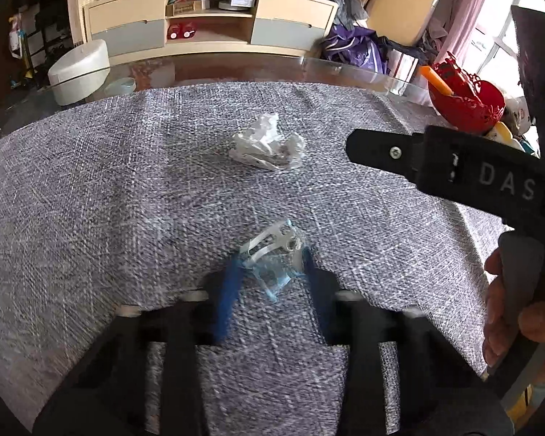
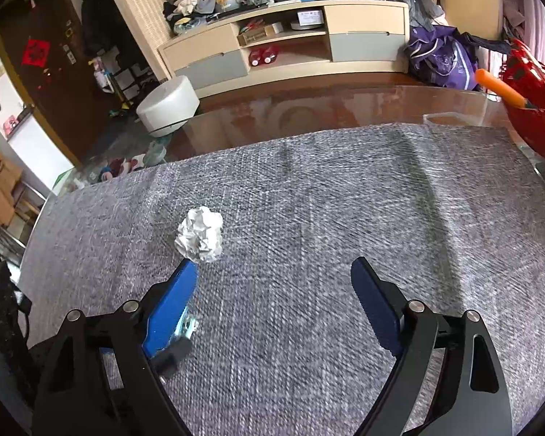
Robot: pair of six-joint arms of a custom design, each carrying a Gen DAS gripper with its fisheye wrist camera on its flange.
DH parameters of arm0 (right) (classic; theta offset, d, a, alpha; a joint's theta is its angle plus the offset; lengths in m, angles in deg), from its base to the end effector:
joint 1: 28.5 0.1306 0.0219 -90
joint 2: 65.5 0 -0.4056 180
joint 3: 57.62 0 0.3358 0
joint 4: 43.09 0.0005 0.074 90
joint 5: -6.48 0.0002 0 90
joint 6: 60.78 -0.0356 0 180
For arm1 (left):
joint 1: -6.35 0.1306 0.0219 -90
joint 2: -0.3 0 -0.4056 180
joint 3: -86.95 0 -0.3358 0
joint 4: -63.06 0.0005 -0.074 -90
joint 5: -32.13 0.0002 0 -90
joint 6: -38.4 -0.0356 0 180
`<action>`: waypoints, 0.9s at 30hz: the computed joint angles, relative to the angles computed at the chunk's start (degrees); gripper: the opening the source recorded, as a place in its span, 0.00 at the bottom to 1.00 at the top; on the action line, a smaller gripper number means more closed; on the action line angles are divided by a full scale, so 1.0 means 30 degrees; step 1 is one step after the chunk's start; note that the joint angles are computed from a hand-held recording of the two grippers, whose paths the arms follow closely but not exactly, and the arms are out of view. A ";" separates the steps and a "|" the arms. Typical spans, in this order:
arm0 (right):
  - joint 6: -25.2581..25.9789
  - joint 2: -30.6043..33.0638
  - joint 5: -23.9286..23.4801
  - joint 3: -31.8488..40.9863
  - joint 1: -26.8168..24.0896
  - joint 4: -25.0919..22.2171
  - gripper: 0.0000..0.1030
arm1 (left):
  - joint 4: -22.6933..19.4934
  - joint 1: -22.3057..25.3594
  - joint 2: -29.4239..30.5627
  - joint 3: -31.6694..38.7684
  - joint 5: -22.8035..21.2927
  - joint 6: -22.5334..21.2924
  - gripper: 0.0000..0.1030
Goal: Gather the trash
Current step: 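Grasp the clear plastic piece with the left gripper while the right grasps the white tissue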
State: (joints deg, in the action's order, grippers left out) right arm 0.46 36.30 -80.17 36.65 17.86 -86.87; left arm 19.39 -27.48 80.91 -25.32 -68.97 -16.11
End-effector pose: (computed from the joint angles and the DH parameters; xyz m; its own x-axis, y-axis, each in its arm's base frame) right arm 0.3511 0.3645 0.3980 -0.8077 -0.1510 -0.5699 -0.3521 0.8989 0.2608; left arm 0.2884 -0.1857 0.3649 -0.8303 -0.1293 -0.5421 -0.0293 0.9815 -0.1892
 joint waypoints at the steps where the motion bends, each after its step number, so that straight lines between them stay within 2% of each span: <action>1: 0.0096 0.0153 -0.0137 0.0123 0.0023 0.0056 0.85 | 0.0142 0.0267 -0.0129 -0.0111 0.0274 -0.0112 0.19; 5: 0.0434 0.0906 -0.0403 0.0787 0.0203 0.0146 0.84 | -0.0148 0.0923 -0.0565 -0.0233 -0.0595 -0.0311 0.12; 9: 0.0702 0.1651 -0.0844 0.1384 0.0314 0.0269 0.77 | -0.0310 0.1810 -0.1017 -0.0413 -0.0796 -0.0581 0.12; 15: 0.1515 0.2701 -0.1276 0.2213 0.0601 0.0313 0.55 | -0.0278 0.2591 -0.1348 -0.0703 -0.0656 -0.0651 0.12; 17: 0.1681 0.2798 -0.0844 0.2300 0.0762 0.0345 0.41 | -0.0251 0.2742 -0.1450 -0.0827 -0.0461 -0.0679 0.12; 19: 0.1569 0.2689 -0.1388 0.2113 0.0719 0.0445 0.27 | -0.0313 0.2752 -0.1537 -0.0840 -0.0395 -0.0631 0.12; 23: 0.1402 0.1693 -0.1402 0.1328 0.0727 0.0579 0.24 | -0.0787 0.2296 -0.2001 -0.0639 -0.0700 -0.0470 0.12; 27: 0.1521 0.0191 -0.1050 0.0555 0.0930 0.0081 0.22 | -0.1610 0.1367 -0.2774 -0.0181 -0.1261 -0.0220 0.12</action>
